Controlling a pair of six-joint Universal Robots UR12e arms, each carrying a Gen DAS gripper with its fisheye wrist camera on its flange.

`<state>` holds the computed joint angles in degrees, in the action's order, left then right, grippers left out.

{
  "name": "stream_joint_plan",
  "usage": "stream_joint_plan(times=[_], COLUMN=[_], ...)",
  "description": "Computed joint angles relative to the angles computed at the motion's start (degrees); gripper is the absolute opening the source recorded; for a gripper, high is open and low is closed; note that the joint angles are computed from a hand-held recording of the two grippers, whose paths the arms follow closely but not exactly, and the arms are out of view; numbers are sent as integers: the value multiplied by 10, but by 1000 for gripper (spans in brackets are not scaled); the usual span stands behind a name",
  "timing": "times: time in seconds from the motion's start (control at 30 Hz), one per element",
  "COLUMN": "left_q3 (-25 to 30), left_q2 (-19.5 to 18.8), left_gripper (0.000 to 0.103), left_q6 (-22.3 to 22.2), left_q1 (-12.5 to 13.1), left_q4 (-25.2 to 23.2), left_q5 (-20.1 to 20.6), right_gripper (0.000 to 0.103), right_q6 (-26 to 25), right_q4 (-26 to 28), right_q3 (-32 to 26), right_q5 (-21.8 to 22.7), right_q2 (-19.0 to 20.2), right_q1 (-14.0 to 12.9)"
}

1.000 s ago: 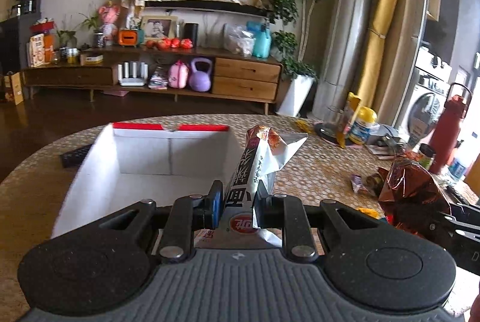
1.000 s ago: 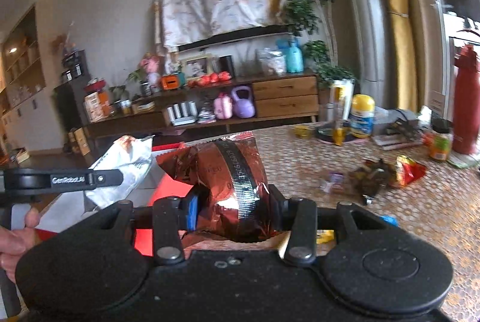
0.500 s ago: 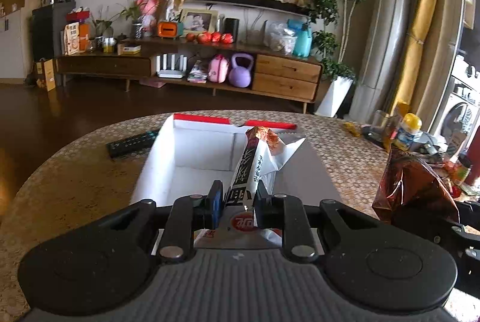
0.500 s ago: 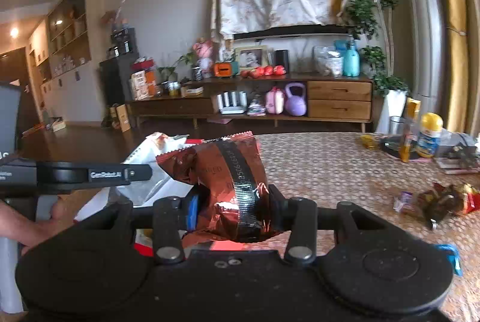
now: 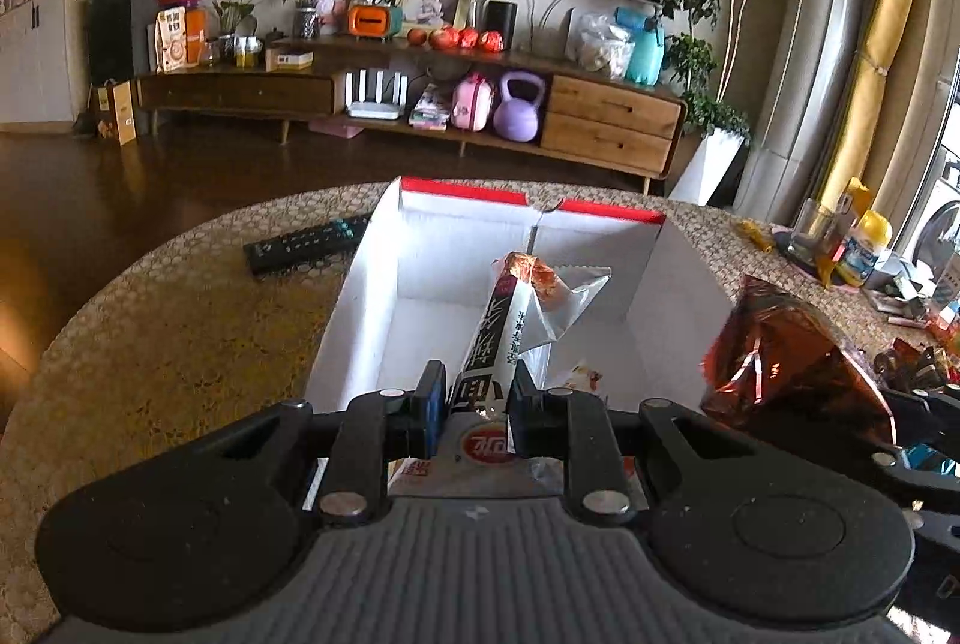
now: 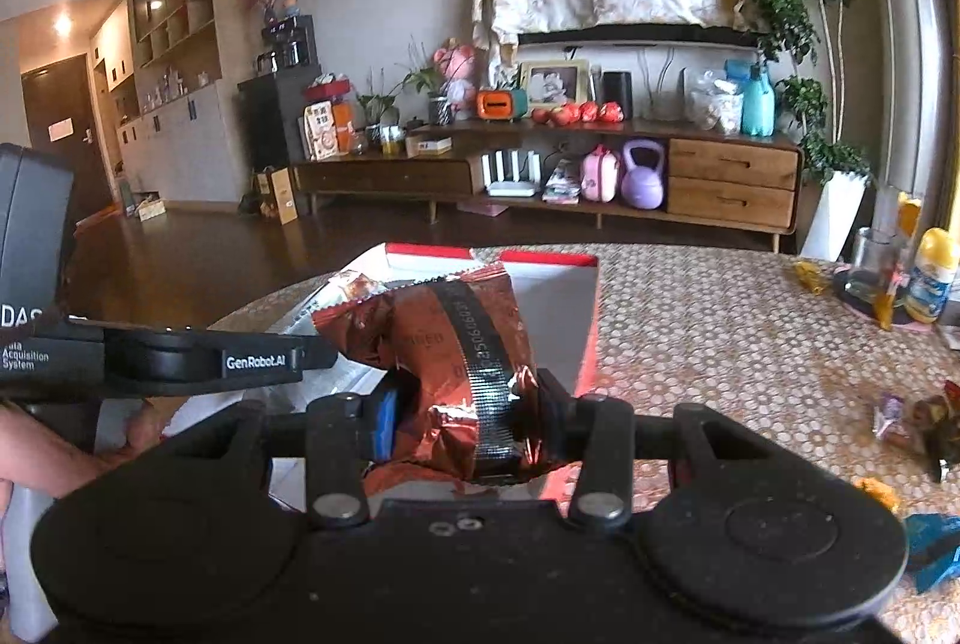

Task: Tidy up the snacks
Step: 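Lower the white wrapper and red-brown bag into the box with both tools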

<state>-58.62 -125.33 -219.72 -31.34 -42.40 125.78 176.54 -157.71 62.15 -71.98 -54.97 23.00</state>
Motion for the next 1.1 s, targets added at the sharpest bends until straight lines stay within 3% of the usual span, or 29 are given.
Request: stream_joint_plan(times=[0.5,1.1], left_q3=[-6,-5], left_q2=[0,-3], left_gripper=[21,21], left_q6=[-10,-4], left_q1=[6,6], left_q4=[-27,-26], left_q5=[-26,-34], right_gripper=[43,43], right_q6=[-30,-73], right_q4=[68,70], right_q3=[-18,-26], right_q5=[-9,-29], right_q2=[14,21], right_q1=[11,19])
